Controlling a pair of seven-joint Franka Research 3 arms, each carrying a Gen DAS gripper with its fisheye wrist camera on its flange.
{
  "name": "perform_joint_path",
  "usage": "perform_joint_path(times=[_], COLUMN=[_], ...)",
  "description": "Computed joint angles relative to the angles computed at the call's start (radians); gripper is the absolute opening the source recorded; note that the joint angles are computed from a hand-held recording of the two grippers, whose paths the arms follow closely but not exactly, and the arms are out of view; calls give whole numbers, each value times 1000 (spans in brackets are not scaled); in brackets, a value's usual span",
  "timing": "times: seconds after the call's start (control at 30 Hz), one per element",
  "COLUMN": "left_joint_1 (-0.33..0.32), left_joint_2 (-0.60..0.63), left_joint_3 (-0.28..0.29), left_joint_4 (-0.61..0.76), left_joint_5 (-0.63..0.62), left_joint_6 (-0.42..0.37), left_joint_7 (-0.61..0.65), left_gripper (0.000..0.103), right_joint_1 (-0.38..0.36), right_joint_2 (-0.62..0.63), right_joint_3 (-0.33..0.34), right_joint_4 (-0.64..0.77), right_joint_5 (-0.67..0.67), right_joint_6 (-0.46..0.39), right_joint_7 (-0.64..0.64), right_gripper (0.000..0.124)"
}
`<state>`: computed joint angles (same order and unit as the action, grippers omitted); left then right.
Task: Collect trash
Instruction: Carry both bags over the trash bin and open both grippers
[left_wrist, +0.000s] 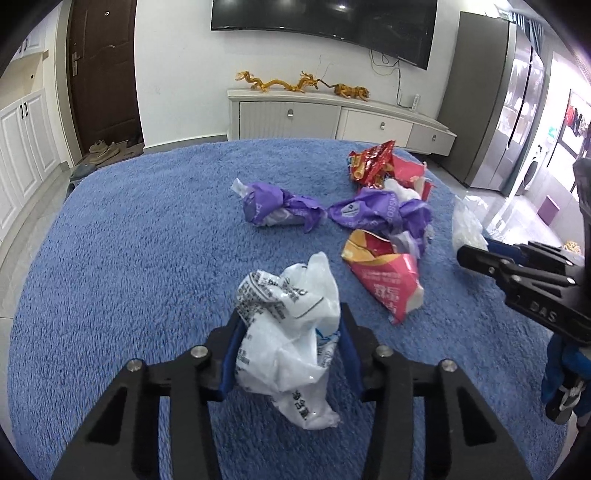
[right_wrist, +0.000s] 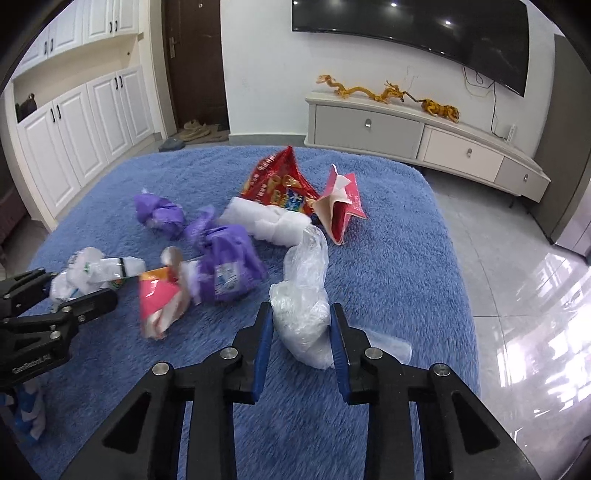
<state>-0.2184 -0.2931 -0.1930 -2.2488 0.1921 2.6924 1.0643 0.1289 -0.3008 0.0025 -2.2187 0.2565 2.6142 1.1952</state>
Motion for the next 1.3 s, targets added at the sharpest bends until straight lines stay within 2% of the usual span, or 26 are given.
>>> perform_joint_path(times=[0.2,0.37,0.6,0.73,1.07,1.3], left_joint_1=[-41,-81,-109,-152,-234,-305], left_joint_2=[-67,-113,-122,-98,107,356], left_joint_3=[10,-1,-61,-76,-139,-192], left_joint_4=[-57,-79,-48,-7,229,493], left_joint_5=[-56,-68,-14,0,37,57], left_joint_6=[37,55,54,50,23,-44], left_joint_7=[28,47,25,48,161,243], left_gripper=[38,35,34,34,34,34], right_joint_1=[30,14,-13,-49,-237,-370], right_joint_2=[-127,-207,-351,-421,-499,-457], right_joint_3=[-21,-32,-66,-87,-174,-238], right_joint_4=[-83,-131,-212,-252,-318,-357], right_joint_5=[82,109,153,156,128,119], right_joint_6=[-34,-63,-86,-91,-98,-108], right_joint_7=[-28,-7,15,23,72,101], right_gripper=[29,29,30,30,30,32])
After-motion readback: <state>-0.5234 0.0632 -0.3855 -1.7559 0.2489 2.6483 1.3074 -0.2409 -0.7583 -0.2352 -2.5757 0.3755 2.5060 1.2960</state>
